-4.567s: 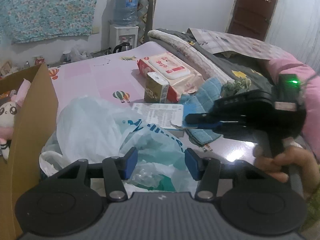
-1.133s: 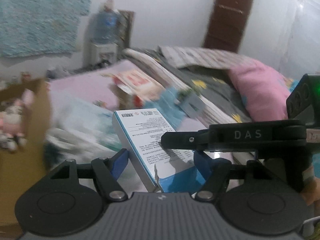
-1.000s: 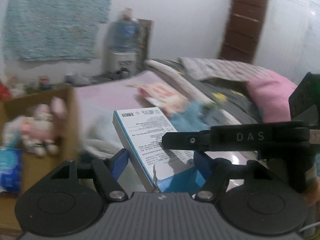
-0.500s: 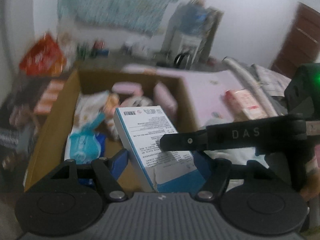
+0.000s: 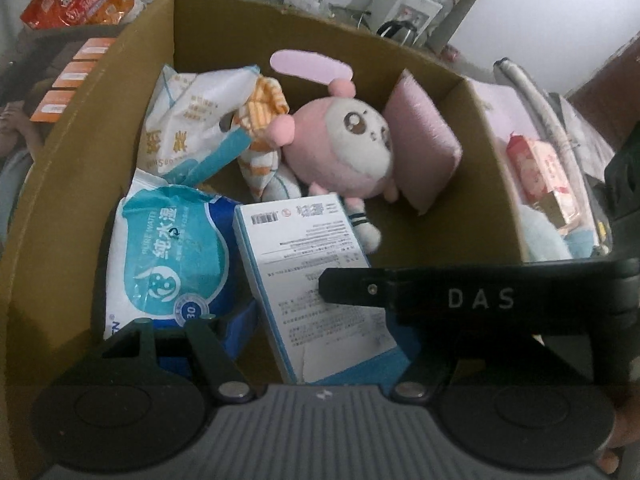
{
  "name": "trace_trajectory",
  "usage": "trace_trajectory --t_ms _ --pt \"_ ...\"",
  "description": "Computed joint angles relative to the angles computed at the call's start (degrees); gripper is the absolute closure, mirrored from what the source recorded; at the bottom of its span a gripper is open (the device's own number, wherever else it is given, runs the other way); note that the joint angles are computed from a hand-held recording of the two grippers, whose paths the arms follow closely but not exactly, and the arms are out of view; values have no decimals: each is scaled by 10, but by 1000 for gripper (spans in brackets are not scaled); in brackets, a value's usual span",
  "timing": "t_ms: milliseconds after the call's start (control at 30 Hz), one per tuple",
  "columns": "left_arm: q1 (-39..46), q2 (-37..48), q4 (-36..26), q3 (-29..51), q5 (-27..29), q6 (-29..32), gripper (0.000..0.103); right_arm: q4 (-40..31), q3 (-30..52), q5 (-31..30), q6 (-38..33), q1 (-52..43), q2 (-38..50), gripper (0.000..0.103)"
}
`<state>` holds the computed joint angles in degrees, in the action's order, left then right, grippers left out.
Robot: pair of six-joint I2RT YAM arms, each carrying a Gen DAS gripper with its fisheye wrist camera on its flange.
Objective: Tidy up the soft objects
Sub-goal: 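Lower the package into the box and open the right tool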
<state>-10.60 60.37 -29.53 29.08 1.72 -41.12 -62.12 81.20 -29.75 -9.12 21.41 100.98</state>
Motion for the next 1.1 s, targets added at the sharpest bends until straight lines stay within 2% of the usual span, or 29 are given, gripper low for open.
trace_trajectory --t_ms 133,267,400,767,933,1000,1100 --pt "5 38 17 2 -2 12 32 29 -21 13 18 16 5 67" --pt "-6 44 9 4 -21 12 30 42 -22 11 30 24 27 66" --pt "-11 17 -10 3 -30 8 26 43 -23 11 37 27 31 65" --pt "-19 -40 -28 -1 -68 -9 25 95 -50 -12 69 12 2 62" --pt "-44 -81 -60 9 -126 -33 27 119 -53 -22 68 -1 -25 63" --pt "-51 -89 -71 14 -146 -45 31 123 -44 -28 75 -2 -23 64" --pt "-55 -95 -81 19 -161 -54 33 129 -29 -33 89 2 -12 66"
